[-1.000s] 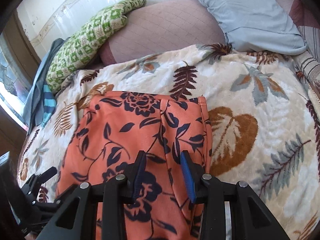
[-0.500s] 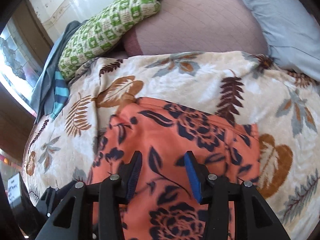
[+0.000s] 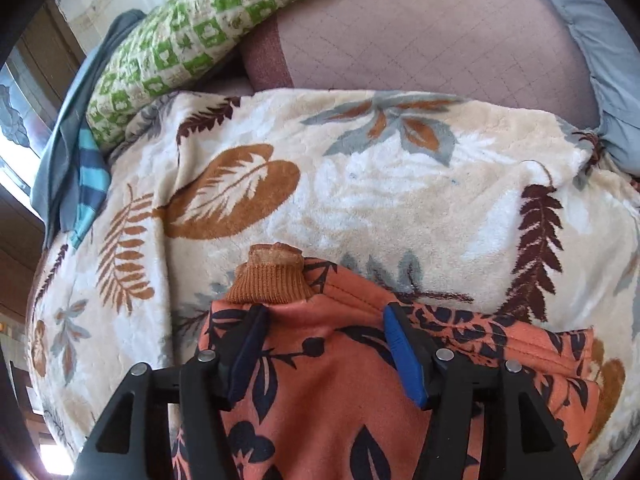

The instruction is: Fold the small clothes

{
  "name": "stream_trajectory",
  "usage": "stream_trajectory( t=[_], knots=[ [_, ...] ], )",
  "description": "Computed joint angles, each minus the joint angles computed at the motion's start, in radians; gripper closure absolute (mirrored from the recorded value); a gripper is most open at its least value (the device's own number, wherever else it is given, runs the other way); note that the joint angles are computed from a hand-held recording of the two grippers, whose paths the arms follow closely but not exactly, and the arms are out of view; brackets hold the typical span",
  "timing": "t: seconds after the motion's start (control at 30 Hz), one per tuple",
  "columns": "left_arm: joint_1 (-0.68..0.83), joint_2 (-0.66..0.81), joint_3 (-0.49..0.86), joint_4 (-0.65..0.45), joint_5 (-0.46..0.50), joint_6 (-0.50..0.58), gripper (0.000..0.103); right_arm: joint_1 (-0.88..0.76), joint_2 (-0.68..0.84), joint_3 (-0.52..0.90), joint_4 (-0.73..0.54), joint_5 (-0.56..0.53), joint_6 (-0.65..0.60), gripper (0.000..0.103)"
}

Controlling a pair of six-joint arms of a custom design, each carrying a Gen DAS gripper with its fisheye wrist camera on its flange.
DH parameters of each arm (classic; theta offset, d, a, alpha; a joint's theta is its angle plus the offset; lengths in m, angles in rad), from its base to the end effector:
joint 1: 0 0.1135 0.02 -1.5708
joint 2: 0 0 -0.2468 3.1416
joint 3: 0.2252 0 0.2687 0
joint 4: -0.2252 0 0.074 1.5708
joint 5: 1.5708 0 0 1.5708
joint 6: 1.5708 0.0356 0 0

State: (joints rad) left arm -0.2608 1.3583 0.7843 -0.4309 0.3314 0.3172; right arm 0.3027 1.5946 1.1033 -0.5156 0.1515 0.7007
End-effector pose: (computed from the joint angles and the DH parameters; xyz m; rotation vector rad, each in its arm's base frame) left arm 0.2658 -0.0829 0.1720 0.8422 2.3992 -0.4037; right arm 0.3295 0.0973 0.1973 0.5635 2.5084 0.1870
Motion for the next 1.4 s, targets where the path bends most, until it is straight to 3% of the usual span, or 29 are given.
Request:
stream_trajectory(
  t=[0.1,0.23,0.33,0.4,0.57,0.7,1.0,1.2,1.3,1.4],
  knots=[
    [-0.004,-0.013,-0.013,0.01,-0.009,-0.007,0.0,0.019,-0.215,-0.154,0.003,0.057,0.051,0.04],
    [-0.011,-0.046,-0.045,0.031,-0.024,-0.02,0.0,0.008,-0.441,-0.291,-0.083,0.105,0.101,0.04],
    [-0.013,-0.064,-0.066,0.045,-0.021,-0.021,0.0,-0.102,-0.419,-0.333,-0.145,0.011,0.113,0.04],
    [-0.019,-0.066,-0.073,0.053,-0.023,-0.016,0.0,-0.181,-0.429,-0.426,-0.029,-0.078,0.09,0.04],
    [-0.014,-0.047,-0.057,0.05,-0.012,0.002,0.0,-0.16,-0.379,-0.369,-0.077,-0.022,0.095,0.039],
    [-0.01,-0.053,-0.052,0.03,-0.009,0.0,0.0,-0.144,-0.496,-0.429,-0.085,-0.03,0.144,0.037],
    [-0.011,-0.092,-0.087,0.055,-0.018,0.006,0.0,0.179,-0.79,-0.443,-0.351,0.187,0.406,0.037],
    [-0.014,-0.104,-0.102,0.072,-0.022,0.009,0.0,0.411,-0.793,-0.405,-0.509,0.34,0.622,0.037],
    [-0.014,-0.102,-0.1,0.069,-0.021,0.009,0.0,0.455,-0.809,-0.424,-0.549,0.372,0.691,0.037],
    [-0.013,-0.095,-0.094,0.067,-0.017,0.01,0.0,0.396,-0.895,-0.504,-0.504,0.312,0.681,0.037]
  ],
)
